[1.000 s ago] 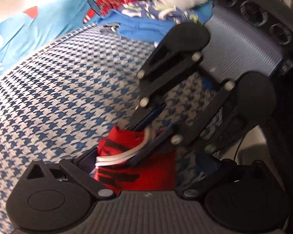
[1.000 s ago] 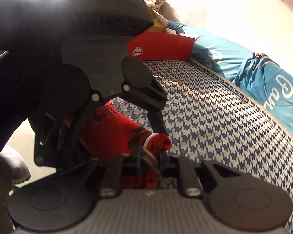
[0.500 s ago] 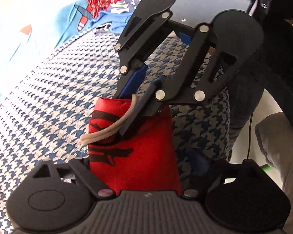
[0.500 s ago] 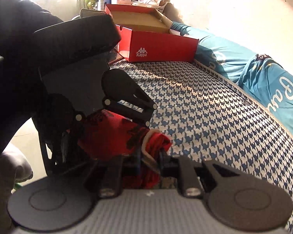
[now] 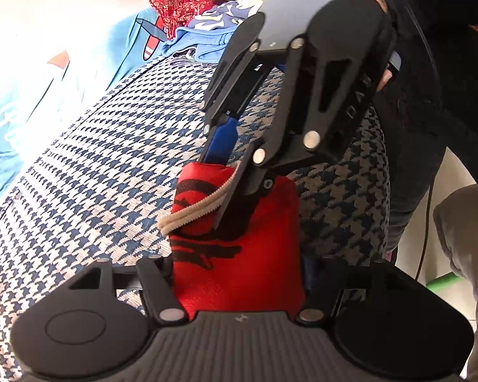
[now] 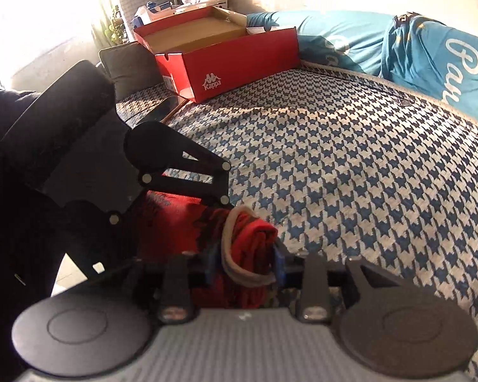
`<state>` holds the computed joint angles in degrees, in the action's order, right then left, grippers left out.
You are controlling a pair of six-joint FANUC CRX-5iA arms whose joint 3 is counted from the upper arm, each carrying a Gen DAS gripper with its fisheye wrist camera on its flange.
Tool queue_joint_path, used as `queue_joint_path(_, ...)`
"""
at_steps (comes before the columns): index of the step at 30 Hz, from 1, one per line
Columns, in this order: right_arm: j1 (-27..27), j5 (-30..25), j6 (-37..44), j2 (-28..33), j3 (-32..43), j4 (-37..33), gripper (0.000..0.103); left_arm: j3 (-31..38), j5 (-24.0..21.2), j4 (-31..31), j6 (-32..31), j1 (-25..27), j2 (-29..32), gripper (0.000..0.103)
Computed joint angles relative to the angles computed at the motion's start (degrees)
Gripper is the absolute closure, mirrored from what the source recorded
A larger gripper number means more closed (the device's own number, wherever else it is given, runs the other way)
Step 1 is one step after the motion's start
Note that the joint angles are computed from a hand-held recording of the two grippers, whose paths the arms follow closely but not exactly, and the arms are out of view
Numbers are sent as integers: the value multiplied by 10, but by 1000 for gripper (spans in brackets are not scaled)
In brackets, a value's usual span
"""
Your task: Fold shopping bag
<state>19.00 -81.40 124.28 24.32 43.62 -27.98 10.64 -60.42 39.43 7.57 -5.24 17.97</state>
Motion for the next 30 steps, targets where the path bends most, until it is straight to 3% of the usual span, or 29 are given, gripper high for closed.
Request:
queue_joint_path(8, -34, -99, -58, 61, 93, -74, 67, -80, 85, 32, -109, -11, -45, 40)
queue_joint_path(12, -34, -104, -50, 58, 87, -76, 63, -131, 135, 65, -187, -18, -68, 40)
queue_joint_path(18, -23, -61, 19, 19, 32, -57, 76, -154, 156, 97, -232, -19, -74, 39)
queue_joint_path(23, -26, -58, 17, 16, 25, -64, 81, -146, 153, 100, -233, -16, -66, 36)
queue_joint_path(26, -21, -23, 35, -4, -4, -56, 84, -132, 158, 92, -227, -16, -60, 35)
queue_joint_path(30, -11, 76, 61, -47, -65, -39, 85, -126, 221, 100, -265, -29, -54, 37)
